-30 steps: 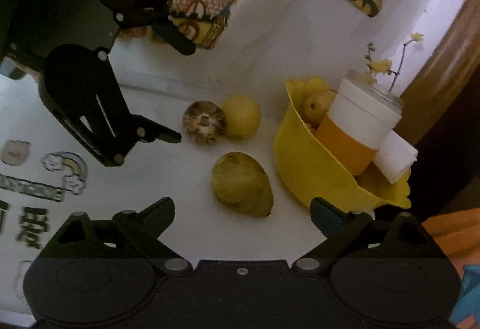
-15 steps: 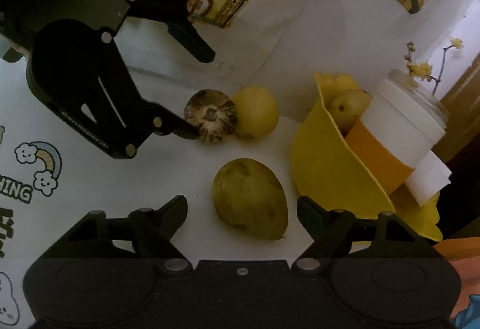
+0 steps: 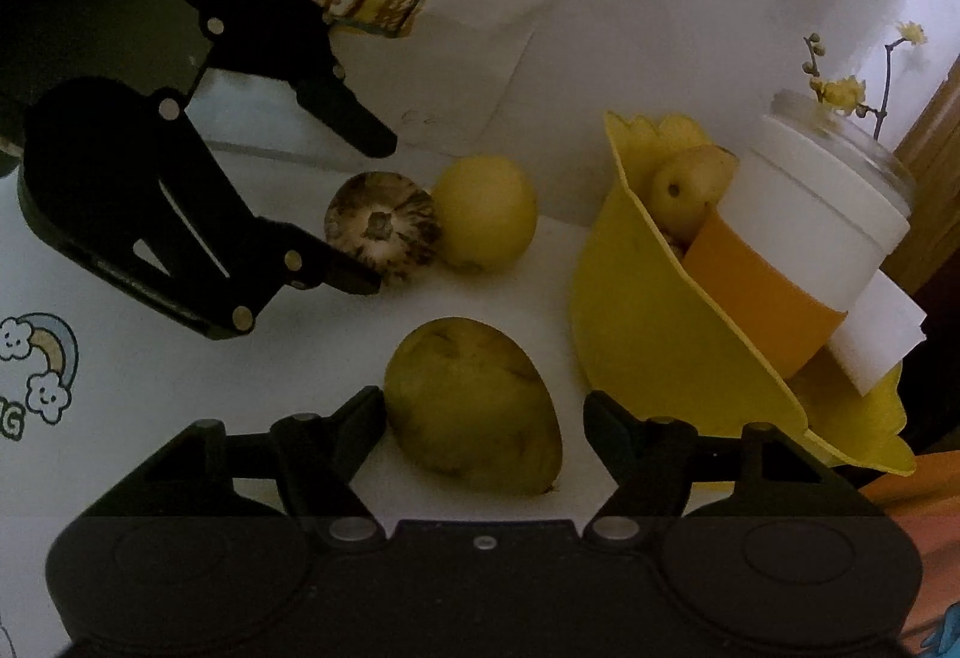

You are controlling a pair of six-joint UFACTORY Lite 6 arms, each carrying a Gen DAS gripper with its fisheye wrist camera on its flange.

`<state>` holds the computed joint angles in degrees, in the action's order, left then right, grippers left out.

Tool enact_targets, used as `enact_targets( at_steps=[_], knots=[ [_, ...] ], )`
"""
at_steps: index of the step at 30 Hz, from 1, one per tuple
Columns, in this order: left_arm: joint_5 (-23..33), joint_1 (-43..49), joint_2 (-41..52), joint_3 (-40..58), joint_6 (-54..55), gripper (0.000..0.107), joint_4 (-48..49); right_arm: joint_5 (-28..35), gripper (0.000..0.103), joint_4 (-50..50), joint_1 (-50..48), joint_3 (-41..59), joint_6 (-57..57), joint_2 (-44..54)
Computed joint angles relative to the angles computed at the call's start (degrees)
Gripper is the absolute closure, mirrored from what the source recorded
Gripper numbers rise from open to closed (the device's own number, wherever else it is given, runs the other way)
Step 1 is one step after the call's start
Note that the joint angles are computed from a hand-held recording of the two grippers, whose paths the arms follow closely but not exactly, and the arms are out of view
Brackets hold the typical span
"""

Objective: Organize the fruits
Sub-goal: 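Grasp the small striped melon with the left gripper while the right gripper grasps the yellow-green pear, then carry the striped melon and pear to the metal tray and lower them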

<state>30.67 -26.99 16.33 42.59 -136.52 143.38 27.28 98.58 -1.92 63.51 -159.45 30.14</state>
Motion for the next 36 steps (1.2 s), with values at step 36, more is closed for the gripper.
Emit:
enact_targets(
  at_steps=[36],
  knots=[
    [1.3, -8.8, -27.8, -26.8, -15.9, 0.056, -7.3, 5.0, 0.044, 10.7, -2.4, -30.8, -16.3, -29.3]
  ],
)
